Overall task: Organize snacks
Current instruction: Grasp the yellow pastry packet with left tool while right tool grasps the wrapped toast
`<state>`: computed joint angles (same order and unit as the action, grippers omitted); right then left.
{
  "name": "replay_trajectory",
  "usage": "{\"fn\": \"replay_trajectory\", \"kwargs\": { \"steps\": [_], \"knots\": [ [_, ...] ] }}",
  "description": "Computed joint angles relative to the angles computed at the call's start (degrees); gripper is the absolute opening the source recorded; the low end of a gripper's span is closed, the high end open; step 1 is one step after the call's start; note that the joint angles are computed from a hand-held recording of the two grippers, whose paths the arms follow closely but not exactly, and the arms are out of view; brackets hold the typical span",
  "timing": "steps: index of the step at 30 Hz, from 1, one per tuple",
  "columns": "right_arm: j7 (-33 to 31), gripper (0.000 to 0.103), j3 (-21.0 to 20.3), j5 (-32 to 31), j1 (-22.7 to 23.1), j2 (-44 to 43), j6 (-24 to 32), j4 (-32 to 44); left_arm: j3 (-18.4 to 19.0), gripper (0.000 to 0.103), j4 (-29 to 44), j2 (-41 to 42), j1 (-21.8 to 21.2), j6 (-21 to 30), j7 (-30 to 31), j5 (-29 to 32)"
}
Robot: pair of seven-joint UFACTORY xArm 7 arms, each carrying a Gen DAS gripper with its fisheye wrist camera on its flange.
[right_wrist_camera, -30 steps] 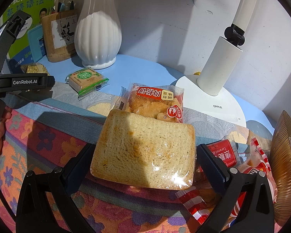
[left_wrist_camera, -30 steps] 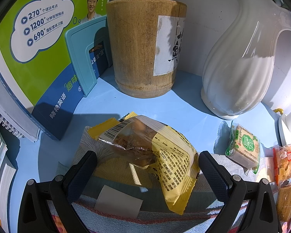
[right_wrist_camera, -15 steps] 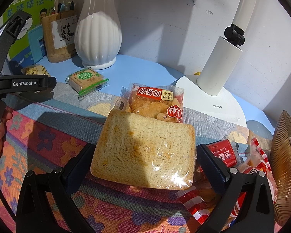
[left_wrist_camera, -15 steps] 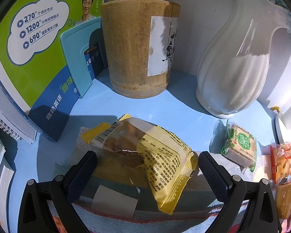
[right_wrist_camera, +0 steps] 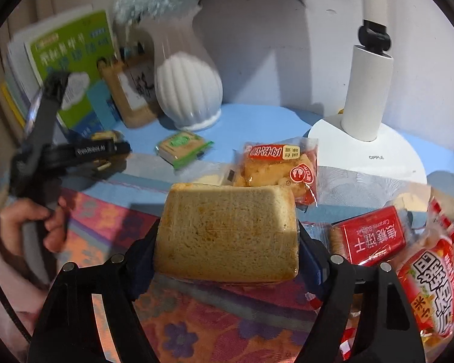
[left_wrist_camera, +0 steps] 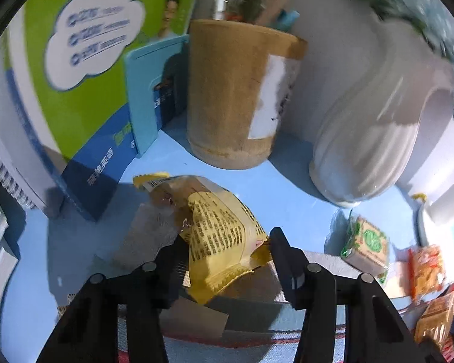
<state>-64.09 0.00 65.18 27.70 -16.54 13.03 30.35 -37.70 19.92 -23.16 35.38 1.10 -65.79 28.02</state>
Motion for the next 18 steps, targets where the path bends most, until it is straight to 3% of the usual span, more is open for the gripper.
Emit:
{"fn": "replay_trajectory", "kwargs": {
  "steps": [3,5,6,13,15,18],
  "knots": [
    [-7.45,0.078,-3.95,9.44,0.63,-1.49,6.23,0.64,1.37,0.047,-1.17,-0.38,-0.85,-2.43,0.58,-1.55],
    [-8.87,0.078,-4.55,11.72,-0.82,-1.39,10.0,1.17,0.81,0.047,-1.86,-1.54,-0.71,-3.4,1.35,-2.9],
    [-8.8,0.078,-3.93,12.23,-1.48,-1.23,10.08,1.27,1.7,0.047,-2.85,-2.78,-1.68,-4.01,2.17,-3.59],
    [-11.17,0.078,-0.1,15.89,-5.93,-0.64,11.96,1.58,-4.03,0.047,-4.65,-9.1,0.43,-3.75,3.44,-8.42],
    [-12.41,0.078,0.69,16.69,-7.17,-0.57,12.65,1.54,-2.1,0.047,-5.57,-10.94,-2.37,-2.03,4.09,-9.58],
    [-13.31,0.078,1.83,17.38,-8.25,-0.64,12.87,1.54,-3.58,0.047,-5.05,-11.37,-0.97,-1.46,3.39,-9.72]
  ]
}}
